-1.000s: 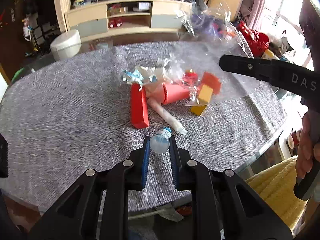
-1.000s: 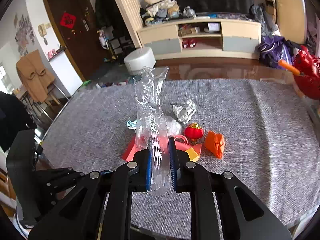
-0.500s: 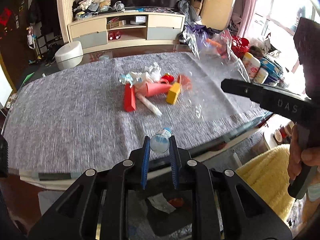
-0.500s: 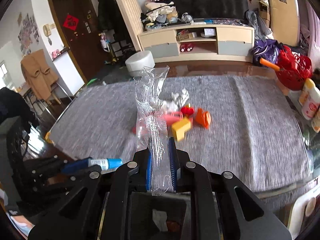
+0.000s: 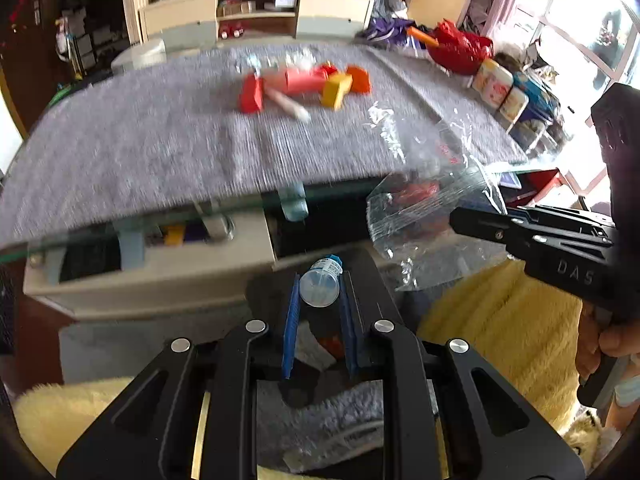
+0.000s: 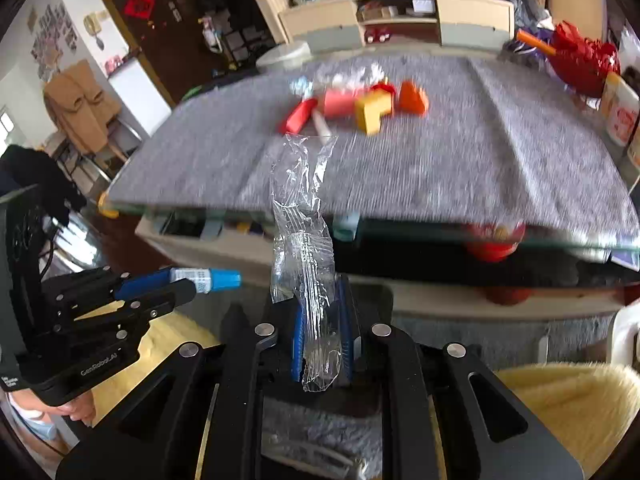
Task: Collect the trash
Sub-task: 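Lower both items into the bin and open both tools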
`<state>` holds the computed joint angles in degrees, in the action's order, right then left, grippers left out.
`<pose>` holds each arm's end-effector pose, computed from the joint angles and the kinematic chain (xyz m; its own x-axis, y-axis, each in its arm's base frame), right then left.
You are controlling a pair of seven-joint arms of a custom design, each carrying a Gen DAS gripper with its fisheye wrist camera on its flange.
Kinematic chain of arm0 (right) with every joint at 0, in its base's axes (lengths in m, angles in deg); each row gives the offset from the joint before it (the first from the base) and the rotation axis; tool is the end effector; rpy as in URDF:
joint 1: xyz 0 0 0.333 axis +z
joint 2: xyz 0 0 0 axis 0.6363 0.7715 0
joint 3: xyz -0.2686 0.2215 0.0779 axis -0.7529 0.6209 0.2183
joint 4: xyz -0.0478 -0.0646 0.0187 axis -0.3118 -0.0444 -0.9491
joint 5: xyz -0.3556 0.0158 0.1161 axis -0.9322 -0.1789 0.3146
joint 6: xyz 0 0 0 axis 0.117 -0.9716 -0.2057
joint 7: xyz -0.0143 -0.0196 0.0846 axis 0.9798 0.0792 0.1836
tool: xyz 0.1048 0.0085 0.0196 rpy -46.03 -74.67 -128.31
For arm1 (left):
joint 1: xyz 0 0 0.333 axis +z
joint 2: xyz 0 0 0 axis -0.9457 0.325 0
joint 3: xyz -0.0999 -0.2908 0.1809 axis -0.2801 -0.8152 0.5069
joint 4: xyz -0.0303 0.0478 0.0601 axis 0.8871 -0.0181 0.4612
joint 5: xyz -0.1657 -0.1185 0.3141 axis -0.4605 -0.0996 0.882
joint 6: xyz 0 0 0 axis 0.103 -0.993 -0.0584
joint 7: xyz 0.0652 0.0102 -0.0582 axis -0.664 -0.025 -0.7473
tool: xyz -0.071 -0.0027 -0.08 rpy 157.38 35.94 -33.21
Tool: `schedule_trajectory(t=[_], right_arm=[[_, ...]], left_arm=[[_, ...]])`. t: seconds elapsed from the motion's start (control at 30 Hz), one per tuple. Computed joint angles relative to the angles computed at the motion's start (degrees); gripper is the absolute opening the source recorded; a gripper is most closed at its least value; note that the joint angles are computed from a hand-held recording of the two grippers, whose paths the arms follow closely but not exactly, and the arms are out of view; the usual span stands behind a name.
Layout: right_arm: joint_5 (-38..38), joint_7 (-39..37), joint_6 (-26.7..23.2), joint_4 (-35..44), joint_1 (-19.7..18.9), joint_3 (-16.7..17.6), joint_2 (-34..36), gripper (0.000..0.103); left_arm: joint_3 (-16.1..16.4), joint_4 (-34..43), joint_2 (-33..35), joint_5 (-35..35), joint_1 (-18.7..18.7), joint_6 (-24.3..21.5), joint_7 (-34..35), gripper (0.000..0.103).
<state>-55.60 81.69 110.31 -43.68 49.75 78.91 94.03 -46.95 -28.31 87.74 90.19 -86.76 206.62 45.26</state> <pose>0.6680 0.1460 0.5635 0.2163 -0.9294 -0.2991 -0.8610 -0.0372 -0.5072 0.6655 -0.3327 0.5547 -0.3371 -0.9302 0.1456 -0.8259 0.2179 -0.5200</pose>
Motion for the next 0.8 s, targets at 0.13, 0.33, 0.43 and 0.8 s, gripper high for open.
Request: schedule_trajectory(t=[0.13,0.33,0.43,0.8], right_arm=[[-2.2,1.8,-1.5,-2.0,1.0,-0.4,0.2,0.016],[-4.1,4.0,-2.8,-3.9,1.8,-0.6,1.4,0.016],[-4.0,4.6,-4.2,-3.8,1.5,-0.6,2.8,0.016],[-3.5,6.7,-7.3,-0.8,1.2,-0.5,6.6,0.019]], left_arm=[[-0.7,-4.1,-0.8,-1.2,0.3,0.2,0.2,0.018],[-1.5,-6.5,0.5,-3.5,0.9,-0.8,0.3,0.018],[-1.5,-6.6,1.2,-3.8,0.9,-1.2,0.4,0.018],[-2.1,-4.1,4.4,-6.3,1.5,-5.3,1.1,0.018]])
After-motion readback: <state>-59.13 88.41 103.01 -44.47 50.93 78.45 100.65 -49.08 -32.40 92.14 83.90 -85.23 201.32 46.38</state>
